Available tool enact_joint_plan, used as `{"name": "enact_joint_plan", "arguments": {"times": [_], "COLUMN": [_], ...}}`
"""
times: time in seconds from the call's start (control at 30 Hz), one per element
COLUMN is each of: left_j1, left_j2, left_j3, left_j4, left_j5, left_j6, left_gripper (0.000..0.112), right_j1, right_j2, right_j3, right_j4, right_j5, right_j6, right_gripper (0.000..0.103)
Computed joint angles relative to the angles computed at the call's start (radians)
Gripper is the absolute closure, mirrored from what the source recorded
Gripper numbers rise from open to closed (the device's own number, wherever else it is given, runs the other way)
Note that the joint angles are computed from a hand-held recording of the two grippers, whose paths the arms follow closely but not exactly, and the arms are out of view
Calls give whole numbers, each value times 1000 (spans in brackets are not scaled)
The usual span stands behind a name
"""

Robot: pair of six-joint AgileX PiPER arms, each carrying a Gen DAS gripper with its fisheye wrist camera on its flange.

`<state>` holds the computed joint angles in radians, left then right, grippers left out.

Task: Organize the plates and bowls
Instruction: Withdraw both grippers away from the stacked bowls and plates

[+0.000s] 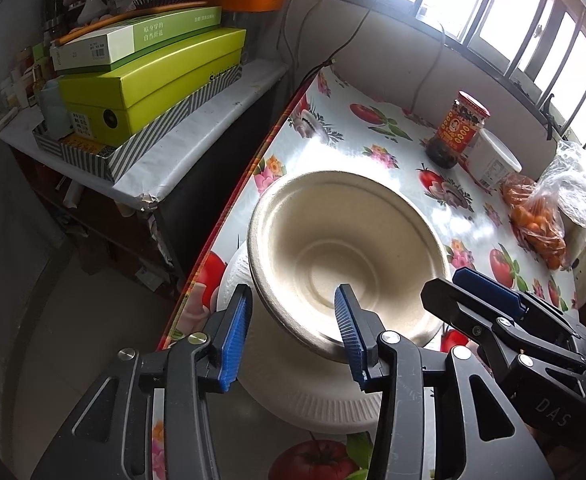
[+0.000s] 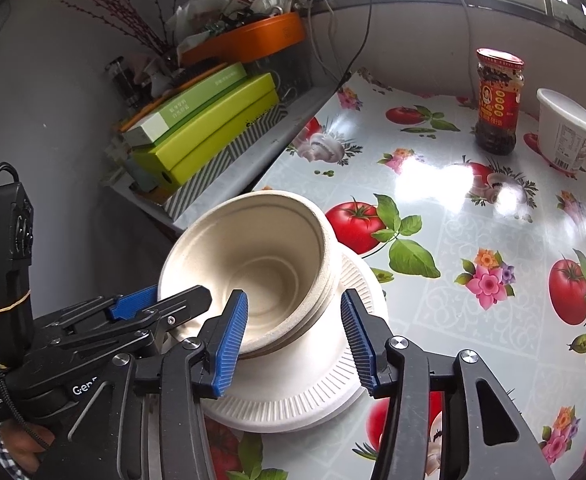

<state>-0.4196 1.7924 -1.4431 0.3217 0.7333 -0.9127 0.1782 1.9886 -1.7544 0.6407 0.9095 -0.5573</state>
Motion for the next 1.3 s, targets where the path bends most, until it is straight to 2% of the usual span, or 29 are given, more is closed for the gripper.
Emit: {"name": "enact_joint_plan", "arguments": {"times": [0.27,0.53,0.6,1.3], "left_j1": [-41,-86,-95,-242], "left_j2": [-50,-84,-95,-162], "left_j3": [57,80,89,256], "left_j4": [85,153,163,309], "left_j5": [-19,0,-3,19], "left_j6": [-86,-155,-169,-440], "left_gripper": [68,67,55,55], "right_j1": [-13,-29,-36,-84], "right_j2": [-80,-133,-147,-284], "right_j3": [101,167,186,435], "right_j4": [51,78,91,148], "right_j5": [-50,-71,-74,-148], "right_j6": [-69,-102,-114,-233], "right_gripper": [48,47,47,47]}}
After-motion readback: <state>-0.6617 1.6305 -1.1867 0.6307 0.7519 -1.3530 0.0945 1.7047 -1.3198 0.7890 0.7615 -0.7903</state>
